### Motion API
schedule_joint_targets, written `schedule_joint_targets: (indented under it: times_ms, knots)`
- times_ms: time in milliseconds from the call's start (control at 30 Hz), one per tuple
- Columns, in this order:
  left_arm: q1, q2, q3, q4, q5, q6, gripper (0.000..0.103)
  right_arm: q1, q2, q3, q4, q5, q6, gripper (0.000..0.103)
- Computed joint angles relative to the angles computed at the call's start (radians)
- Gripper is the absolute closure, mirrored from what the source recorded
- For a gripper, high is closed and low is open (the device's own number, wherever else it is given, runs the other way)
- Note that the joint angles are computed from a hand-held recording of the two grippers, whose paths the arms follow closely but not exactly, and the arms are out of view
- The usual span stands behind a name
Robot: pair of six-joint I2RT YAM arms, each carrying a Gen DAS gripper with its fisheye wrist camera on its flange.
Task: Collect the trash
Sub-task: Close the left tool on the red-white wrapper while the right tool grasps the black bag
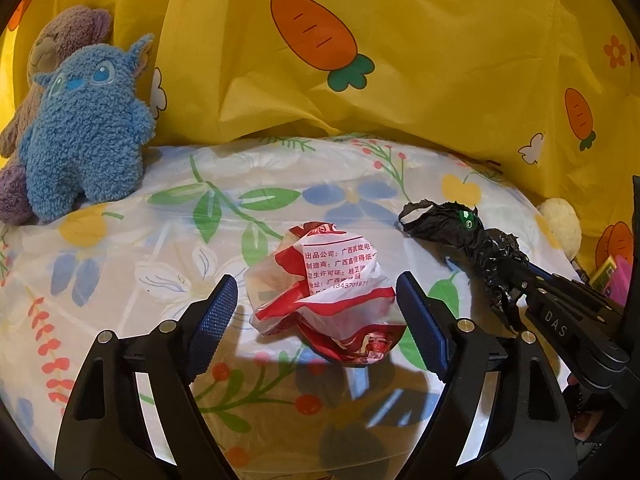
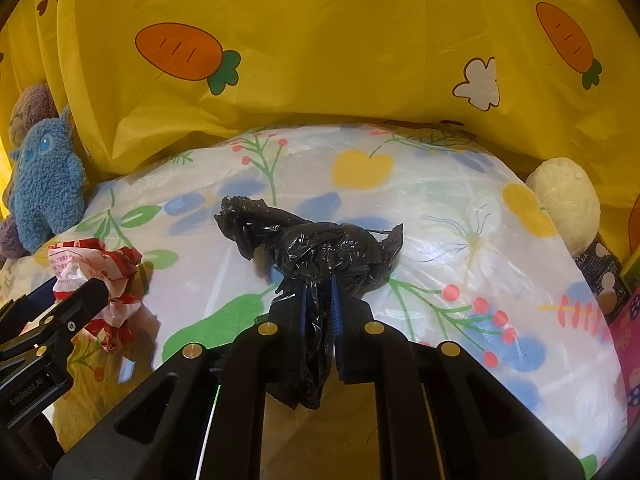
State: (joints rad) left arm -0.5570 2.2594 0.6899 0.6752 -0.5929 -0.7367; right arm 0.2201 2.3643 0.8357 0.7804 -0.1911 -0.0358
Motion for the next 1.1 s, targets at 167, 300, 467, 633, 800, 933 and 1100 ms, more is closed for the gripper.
schedule_joint_targets:
  times_ms: [167,300,467,633,800,933,1100]
  knots:
    - [0.017,0.014,0.011,0.013,0.045,0.018,0.033,0.004,-0.008,-0.008,0.003,0.004,-0.007,0.091]
    - [0.036,0.023,0.003,0.046,0.086,0.015,0.038,0.013,-0.009,-0.004,-0.009,0.013,-0.016,0.091]
    - [0.048,0.028,-0.004,0.072,0.115,0.015,0.044,0.021,-0.010,-0.003,-0.013,0.025,-0.027,0.091]
    - [0.060,0.034,-0.017,0.102,0.142,0.008,0.052,0.025,-0.010,-0.004,-0.015,0.029,-0.033,0.091]
    - [0.060,0.033,-0.023,0.110,0.143,0.012,0.064,0.021,-0.005,0.014,-0.047,0.025,-0.027,0.091]
    - [0.061,0.033,-0.034,0.129,0.138,0.011,0.072,0.021,0.000,0.037,-0.093,0.018,-0.034,0.091]
    - [0.042,0.029,-0.048,0.136,0.103,-0.002,0.075,0.046,0.010,0.066,-0.147,0.063,-0.052,0.090]
